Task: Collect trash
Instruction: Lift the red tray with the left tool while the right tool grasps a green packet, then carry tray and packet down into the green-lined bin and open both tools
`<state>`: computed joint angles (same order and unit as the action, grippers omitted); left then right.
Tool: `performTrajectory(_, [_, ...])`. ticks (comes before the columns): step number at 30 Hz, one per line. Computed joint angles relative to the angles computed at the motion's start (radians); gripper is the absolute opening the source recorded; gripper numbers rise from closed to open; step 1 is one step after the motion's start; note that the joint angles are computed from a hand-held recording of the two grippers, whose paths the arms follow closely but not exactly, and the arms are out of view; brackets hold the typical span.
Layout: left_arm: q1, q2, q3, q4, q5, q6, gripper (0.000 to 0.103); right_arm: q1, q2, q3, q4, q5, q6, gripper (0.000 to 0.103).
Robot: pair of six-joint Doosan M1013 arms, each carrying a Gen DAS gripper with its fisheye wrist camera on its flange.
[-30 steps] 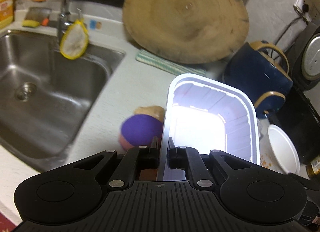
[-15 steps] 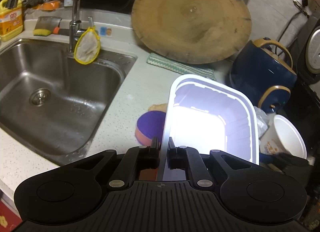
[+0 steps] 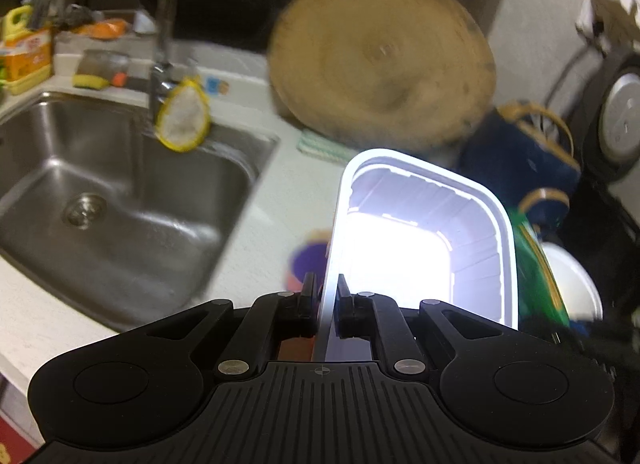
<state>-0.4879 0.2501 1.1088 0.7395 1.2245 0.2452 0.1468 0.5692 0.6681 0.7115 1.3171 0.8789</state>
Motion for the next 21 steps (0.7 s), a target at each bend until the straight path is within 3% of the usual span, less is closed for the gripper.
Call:
performTrajectory(6, [-0.024,-0.129,0.154,0.18,0.041,-0.129,0.011,0.003,-0.106,0.156,-0.023,-0.077,-0.007,0.021])
performTrajectory(11, [-0.044,-0.248,0.301,0.22,0.1,-0.192,0.011,0.018,-0.213,0.31,-0.036,-0.129,-0.017,0.021])
performTrajectory(16, [-0.081,-0.358,0.442,0.156,0.07,-0.182,0.011,0.037,-0.319,0.468,-0.065,-0.141,-0.011,0.021])
performTrajectory(21, [-0.083,-0.415,0.555,-0.082,-0.074,-0.083,0.011,0.056,-0.387,0.582,-0.121,-0.099,0.019,0.021])
